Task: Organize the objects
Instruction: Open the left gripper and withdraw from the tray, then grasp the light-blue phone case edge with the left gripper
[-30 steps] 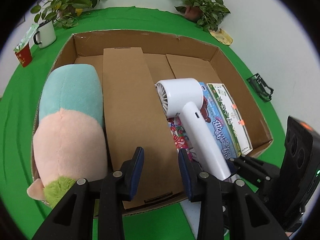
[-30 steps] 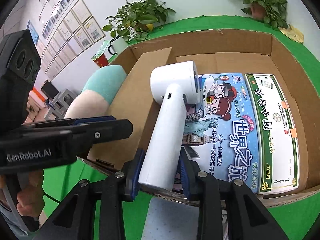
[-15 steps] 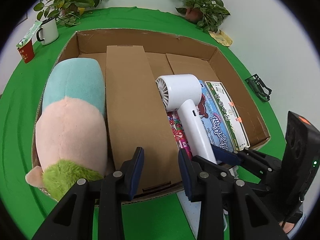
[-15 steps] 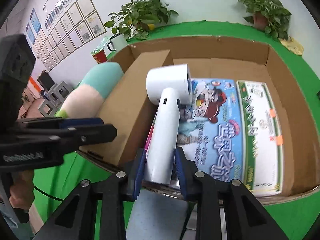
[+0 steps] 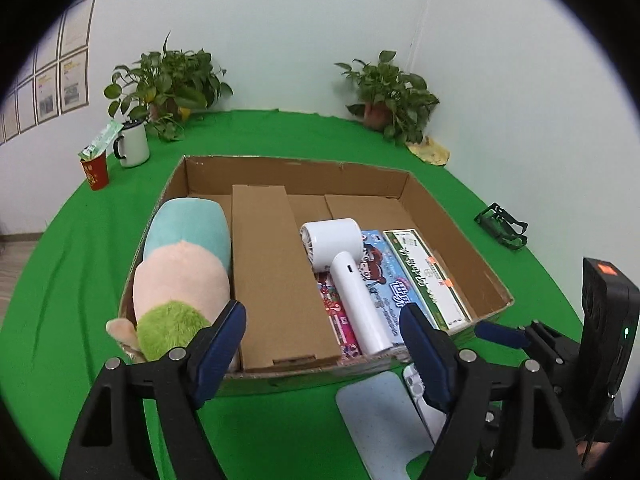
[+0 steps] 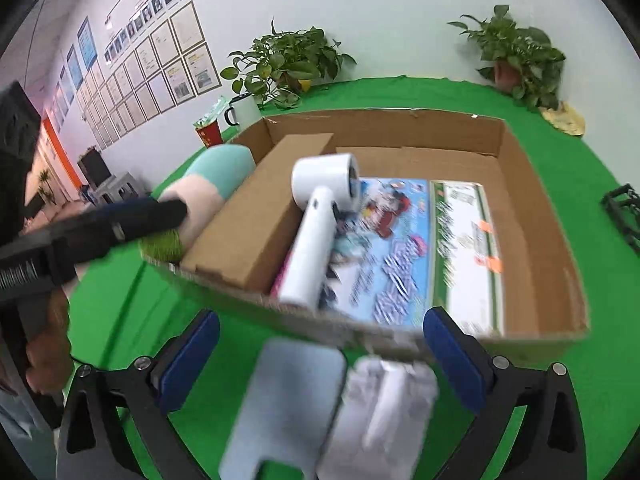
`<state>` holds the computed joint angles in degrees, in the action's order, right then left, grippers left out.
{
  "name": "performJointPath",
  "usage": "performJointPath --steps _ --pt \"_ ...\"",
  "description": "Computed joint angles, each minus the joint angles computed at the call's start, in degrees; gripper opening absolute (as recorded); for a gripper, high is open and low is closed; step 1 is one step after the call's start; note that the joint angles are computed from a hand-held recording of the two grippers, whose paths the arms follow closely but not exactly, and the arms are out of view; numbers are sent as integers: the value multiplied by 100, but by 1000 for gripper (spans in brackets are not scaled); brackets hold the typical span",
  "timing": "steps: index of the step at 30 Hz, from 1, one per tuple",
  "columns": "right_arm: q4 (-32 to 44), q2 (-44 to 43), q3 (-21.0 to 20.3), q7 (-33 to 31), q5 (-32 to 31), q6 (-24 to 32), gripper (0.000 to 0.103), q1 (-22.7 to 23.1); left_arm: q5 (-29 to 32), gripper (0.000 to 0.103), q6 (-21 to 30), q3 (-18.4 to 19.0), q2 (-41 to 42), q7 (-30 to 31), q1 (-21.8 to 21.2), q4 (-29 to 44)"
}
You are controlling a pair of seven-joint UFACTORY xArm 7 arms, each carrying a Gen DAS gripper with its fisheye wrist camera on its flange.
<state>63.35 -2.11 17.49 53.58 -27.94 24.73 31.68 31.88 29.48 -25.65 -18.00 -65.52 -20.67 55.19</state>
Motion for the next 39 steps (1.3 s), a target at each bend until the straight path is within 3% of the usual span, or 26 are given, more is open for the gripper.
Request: performJointPath --steps 4,7,12,14,19,22,24,27,31,39 --pt "-959 -795 82 -185 246 -385 103 68 -232 81 -97 0 -79 -18 -176 -213" --pt "-1570 -1202 162 -662 958 -666 103 261 -915 81 -347 175 -38 261 -535 -515" --pt "-2265 -1689 548 -418 1625 -902 102 308 -2526 81 -864 640 284 1006 -1239 -888" --pt "-2257 -1646 746 -305 1599 -800 102 193 -3345 80 -1081 883 417 1476 -1555 -995" --pt "-2035 -1360 1049 92 1253 -614 102 -35 -4084 78 -1144 948 655 2013 -1679 -976" --pt "-1710 -1033 1117 270 896 -317 97 -60 -4499 66 -1150 994 784 2402 -1759 -926" --pt "-1431 -811 1158 470 587 101 83 -18 -4401 62 -1082 885 823 2447 -1700 -876" --pt "-1286 -661 1089 692 335 370 75 175 -4129 61 -1047 722 789 2310 -1623 -913" --pt "-1225 -654 1019 1031 5 648 74 455 -3893 61 -997 537 629 2024 -1658 -1045" --pt "-1774 -1426 1171 1154 536 845 72 898 -3656 57 -920 274 257 1520 -1834 -1332"
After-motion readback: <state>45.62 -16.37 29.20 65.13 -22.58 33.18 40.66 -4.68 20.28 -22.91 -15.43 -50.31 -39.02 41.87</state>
